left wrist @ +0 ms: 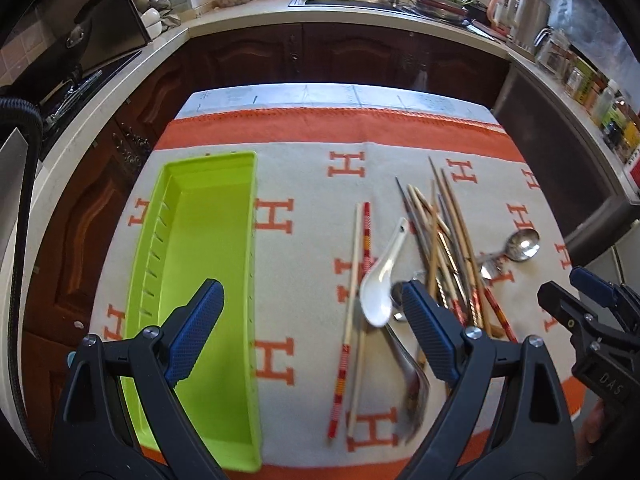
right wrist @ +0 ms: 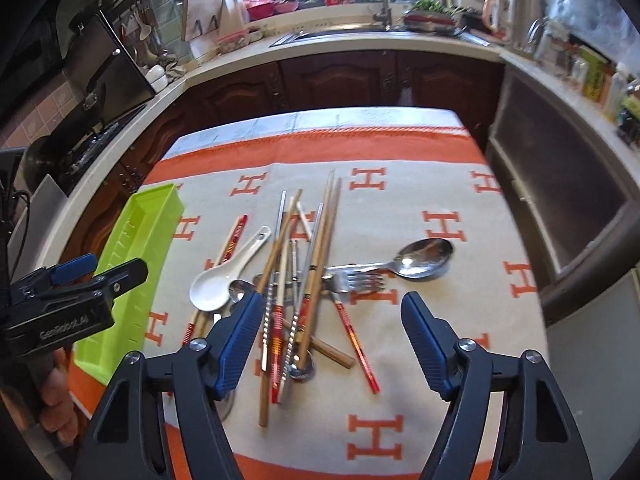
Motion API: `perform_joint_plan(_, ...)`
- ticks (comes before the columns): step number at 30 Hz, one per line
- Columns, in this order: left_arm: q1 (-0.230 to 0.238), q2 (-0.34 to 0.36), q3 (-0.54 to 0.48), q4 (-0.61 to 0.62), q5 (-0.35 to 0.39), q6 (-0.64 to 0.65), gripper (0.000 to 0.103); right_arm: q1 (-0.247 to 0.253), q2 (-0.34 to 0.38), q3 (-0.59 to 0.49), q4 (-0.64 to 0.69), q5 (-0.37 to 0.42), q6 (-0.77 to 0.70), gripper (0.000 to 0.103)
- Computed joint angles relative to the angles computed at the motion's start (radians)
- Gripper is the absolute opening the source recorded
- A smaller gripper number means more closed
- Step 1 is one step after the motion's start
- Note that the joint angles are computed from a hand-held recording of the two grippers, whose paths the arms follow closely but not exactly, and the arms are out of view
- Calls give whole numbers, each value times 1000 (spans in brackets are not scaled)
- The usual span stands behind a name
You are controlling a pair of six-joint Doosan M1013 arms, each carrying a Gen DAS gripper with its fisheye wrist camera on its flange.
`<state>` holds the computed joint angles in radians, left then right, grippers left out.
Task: Organize utensils
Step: 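Grasp a plain wooden chopstick with the left tool while the right tool grasps another wooden chopstick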
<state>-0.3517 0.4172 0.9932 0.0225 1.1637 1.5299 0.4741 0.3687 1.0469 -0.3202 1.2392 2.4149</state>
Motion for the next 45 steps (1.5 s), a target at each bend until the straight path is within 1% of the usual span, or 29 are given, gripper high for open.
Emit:
perform_joint_plan(1, 5, 17, -21, -13, 17, 3, 86, -11, 5, -4, 29, -9, -14, 62)
perform_joint_plan(2, 9, 38, -47, -29, 43, 7, 76, -30, 14, -11, 77, -16, -35, 59)
perform_joint_plan(3, 13, 57, -71, -39, 72, 8, 63, -42, 22, -13, 109, -20, -43, 54)
perform_joint_plan(4, 16, 78, -98, -54, 104, 13, 58, -62, 31, -15, 162, -30, -58, 50)
perform_joint_plan(5, 18, 95, -117, -67, 127, 16, 54, -75, 36, -14, 198, -38, -71, 49)
perform_joint_plan(6, 18, 114, -137, -79, 152, 17, 53, -93, 51, -20, 244, -37, -88, 47)
perform_joint_plan(7, 18, 126, -150, -87, 166, 20, 53, -99, 62, -25, 257, -38, -91, 45)
perform_joint_plan(8, 15, 135, -159, -90, 172, 24, 53, -108, 72, -26, 275, -39, -97, 44)
perform_joint_plan(10, 7, 145, -165, -93, 179, 34, 52, -125, 95, -34, 307, -43, -113, 35)
perform_joint_plan(12, 1, 154, -174, -106, 190, 45, 52, -138, 113, -40, 339, -48, -121, 31)
perform_joint_plan(14, -5, 163, -186, -120, 205, 53, 51, -142, 120, -38, 335, -67, -131, 28)
perform_joint_plan(15, -9, 166, -189, -123, 209, 55, 51, -148, 126, -39, 356, -76, -141, 22)
perform_joint_plan(18, -17, 172, -202, -131, 221, 65, 48, -157, 137, -41, 405, -79, -165, 14)
perform_joint_plan(19, -19, 174, -207, -136, 225, 67, 48, -157, 138, -41, 413, -84, -166, 8)
perform_joint_plan(22, -24, 180, -222, -157, 241, 72, 45, -157, 136, -30, 423, -113, -147, 7)
perform_joint_plan(25, -28, 186, -239, -179, 257, 73, 43, -155, 118, -2, 429, -162, -137, 6)
perform_joint_plan(30, -33, 215, -293, -243, 300, 61, 42, -157, 55, 78, 428, -253, -67, 6)
perform_joint_plan(34, -45, 249, -340, -285, 335, 40, 42, -165, -10, 163, 459, -328, -38, 6)
perform_joint_plan(35, -49, 260, -355, -292, 350, 32, 41, -166, -28, 188, 464, -342, -34, 6)
perform_joint_plan(36, -52, 274, -372, -298, 367, 23, 36, -168, -42, 209, 472, -353, -32, 6)
perform_joint_plan(38, -59, 300, -405, -311, 400, 2, 30, -171, -64, 240, 482, -363, -30, 6)
perform_joint_plan(40, -67, 317, -423, -309, 417, -20, 29, -173, -78, 261, 488, -368, -24, 6)
perform_joint_plan(45, -77, 324, -423, -294, 411, -44, 27, -181, -110, 314, 498, -388, -16, 6)
